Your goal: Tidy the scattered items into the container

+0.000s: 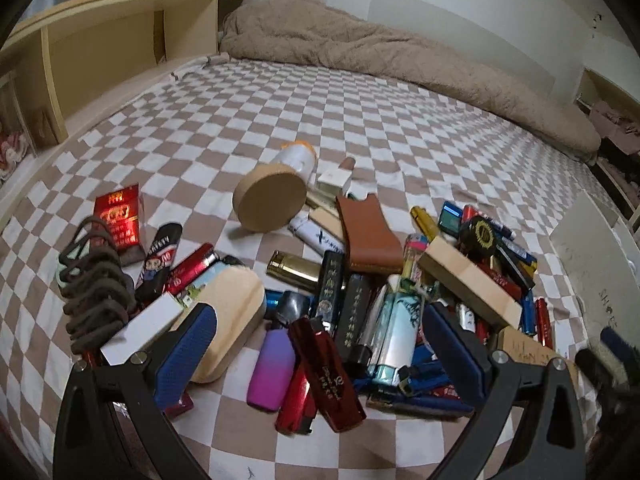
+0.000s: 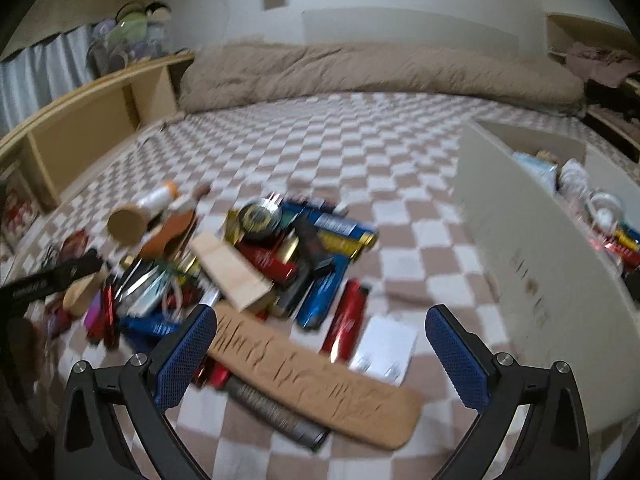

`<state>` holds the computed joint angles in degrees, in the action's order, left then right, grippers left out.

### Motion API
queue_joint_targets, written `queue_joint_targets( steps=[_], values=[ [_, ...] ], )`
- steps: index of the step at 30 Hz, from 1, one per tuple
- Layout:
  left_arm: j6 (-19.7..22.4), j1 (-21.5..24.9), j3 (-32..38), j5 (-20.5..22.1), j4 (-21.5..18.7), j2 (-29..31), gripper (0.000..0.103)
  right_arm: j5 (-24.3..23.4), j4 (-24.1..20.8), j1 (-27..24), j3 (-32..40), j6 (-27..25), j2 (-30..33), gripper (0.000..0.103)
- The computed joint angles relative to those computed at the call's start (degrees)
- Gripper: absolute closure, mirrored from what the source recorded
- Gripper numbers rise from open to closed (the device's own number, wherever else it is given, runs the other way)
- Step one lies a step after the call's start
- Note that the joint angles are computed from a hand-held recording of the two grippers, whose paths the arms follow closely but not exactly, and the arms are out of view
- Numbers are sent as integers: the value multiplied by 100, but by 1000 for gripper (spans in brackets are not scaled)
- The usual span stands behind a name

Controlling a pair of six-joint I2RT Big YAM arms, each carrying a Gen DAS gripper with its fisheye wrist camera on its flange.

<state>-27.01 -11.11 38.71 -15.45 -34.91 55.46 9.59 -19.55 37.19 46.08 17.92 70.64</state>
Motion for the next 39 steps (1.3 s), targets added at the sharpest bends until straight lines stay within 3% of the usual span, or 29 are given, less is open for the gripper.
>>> queue_joint_targets(
  steps=[6,16,24,29,34,39],
  values=[
    [149,-106,38,-183,-208,143,0,166,-270,342,-100,-52,59,0],
    [393,-729,-218,123,-185,-42,0,-50,-445,392,-392,359,-202,0],
    [381,-861,-247,442,-171,-2,0,-376,-556,427,-671,611,-488,0],
    [461,-983,-248,501,-144,13,0,-1105,-513,116,-541,518,-370,0],
    [641,-1117,-250,537,-92,84,0,-1811,-735,-184,-129,360,146,0],
    [675,-1098,-252,664,-63,183,0,-1337,-856,-106,35,222,350,0]
  ],
)
